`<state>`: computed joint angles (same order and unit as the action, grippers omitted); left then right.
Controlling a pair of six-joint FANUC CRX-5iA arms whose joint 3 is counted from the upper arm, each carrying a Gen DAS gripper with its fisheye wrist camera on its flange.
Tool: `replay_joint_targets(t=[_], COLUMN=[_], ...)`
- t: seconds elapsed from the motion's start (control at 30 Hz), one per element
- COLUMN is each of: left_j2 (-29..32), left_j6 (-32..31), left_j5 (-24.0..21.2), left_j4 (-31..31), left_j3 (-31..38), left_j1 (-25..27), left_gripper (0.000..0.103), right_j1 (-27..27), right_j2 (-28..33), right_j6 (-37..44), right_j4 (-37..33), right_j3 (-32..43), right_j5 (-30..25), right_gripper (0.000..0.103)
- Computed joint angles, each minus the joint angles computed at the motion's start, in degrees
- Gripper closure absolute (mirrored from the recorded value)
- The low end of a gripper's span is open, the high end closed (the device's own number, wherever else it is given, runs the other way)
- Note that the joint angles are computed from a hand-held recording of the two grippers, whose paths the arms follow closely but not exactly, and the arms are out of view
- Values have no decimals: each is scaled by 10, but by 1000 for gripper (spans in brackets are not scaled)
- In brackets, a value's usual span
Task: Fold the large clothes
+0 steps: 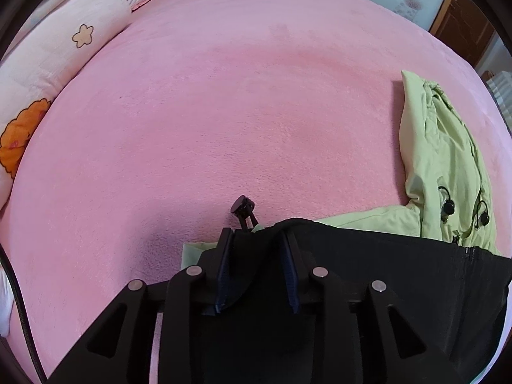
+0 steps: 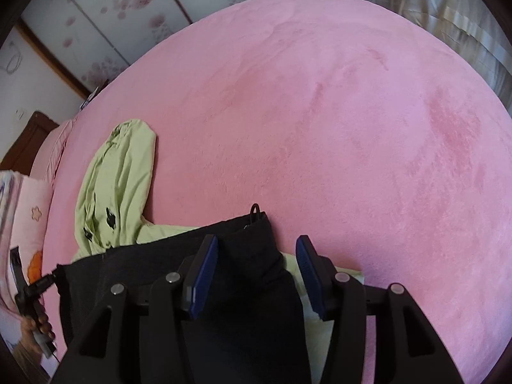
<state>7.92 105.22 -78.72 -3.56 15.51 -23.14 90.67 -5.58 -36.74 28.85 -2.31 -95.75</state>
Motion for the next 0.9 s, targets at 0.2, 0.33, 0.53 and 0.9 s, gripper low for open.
replay_joint_targets(t=[0.2, 0.33, 0.53, 0.9], left_j2=[7, 13, -20, 32], left_j6=[6, 6, 58, 59], left_j5=[4, 4, 44, 29], left_j4=[-10, -21, -65, -186], left_j3=[-2, 1, -7, 27], left_j1=[-9, -14, -38, -121], left_gripper=[74, 74, 88, 88], right_j1=[0, -21, -2, -29], right_j2=[-9, -5, 40, 82], right_j6=[34, 71, 68, 51], right_j4=[13, -29, 15, -33], right_j3=[-26, -23, 15, 26], right_j5=[22, 32, -34, -65], right_gripper=[52, 52, 92, 86])
